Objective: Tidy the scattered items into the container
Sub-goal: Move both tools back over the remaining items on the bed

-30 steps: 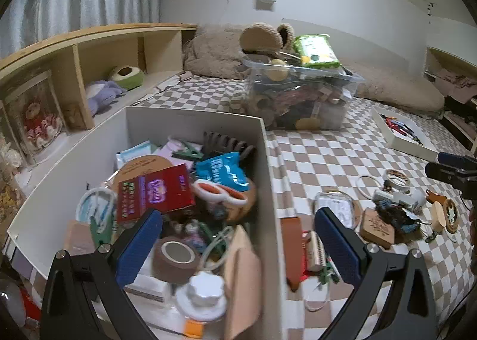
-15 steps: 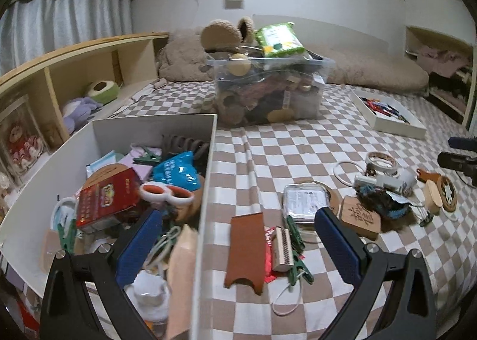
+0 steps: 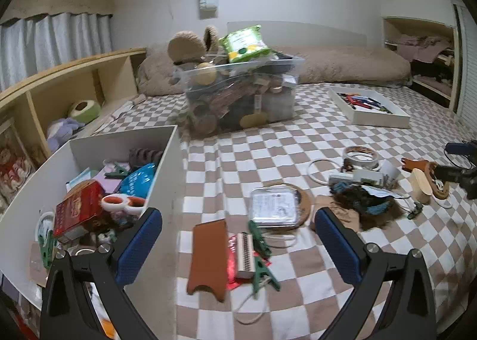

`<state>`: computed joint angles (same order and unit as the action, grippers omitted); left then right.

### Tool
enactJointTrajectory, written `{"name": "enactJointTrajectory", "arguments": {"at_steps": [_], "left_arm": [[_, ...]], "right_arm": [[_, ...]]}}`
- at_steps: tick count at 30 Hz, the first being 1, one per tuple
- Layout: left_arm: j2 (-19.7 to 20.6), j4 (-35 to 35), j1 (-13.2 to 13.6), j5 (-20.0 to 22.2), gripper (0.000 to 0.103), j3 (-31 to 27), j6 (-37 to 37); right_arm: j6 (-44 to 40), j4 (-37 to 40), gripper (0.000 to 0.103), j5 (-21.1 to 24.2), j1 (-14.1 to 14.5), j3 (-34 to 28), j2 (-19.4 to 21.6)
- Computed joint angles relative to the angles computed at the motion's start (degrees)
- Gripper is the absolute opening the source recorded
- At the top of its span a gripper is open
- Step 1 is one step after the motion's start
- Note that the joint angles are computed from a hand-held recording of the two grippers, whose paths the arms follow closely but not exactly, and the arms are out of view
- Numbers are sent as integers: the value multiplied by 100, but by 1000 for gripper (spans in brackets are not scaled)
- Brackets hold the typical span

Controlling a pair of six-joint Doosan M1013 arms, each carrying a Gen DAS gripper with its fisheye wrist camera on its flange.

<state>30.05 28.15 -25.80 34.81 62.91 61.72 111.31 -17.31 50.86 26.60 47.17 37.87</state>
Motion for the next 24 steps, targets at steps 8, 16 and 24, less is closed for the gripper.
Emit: {"name": "enactJointTrajectory", "arguments": {"at_steps": [8,16,24], "left_arm": [[75,-116,-130,15,103,-12,14],[217,-701,-168,399,103,-112,479],[337,-1256,-99,766,103,-205,708]], "right_arm": [[249,68,103,-96,-19,445,-151],[600,136,103,-9,-61,632,-138],[452,477,103,259,-84,617,-40]]}}
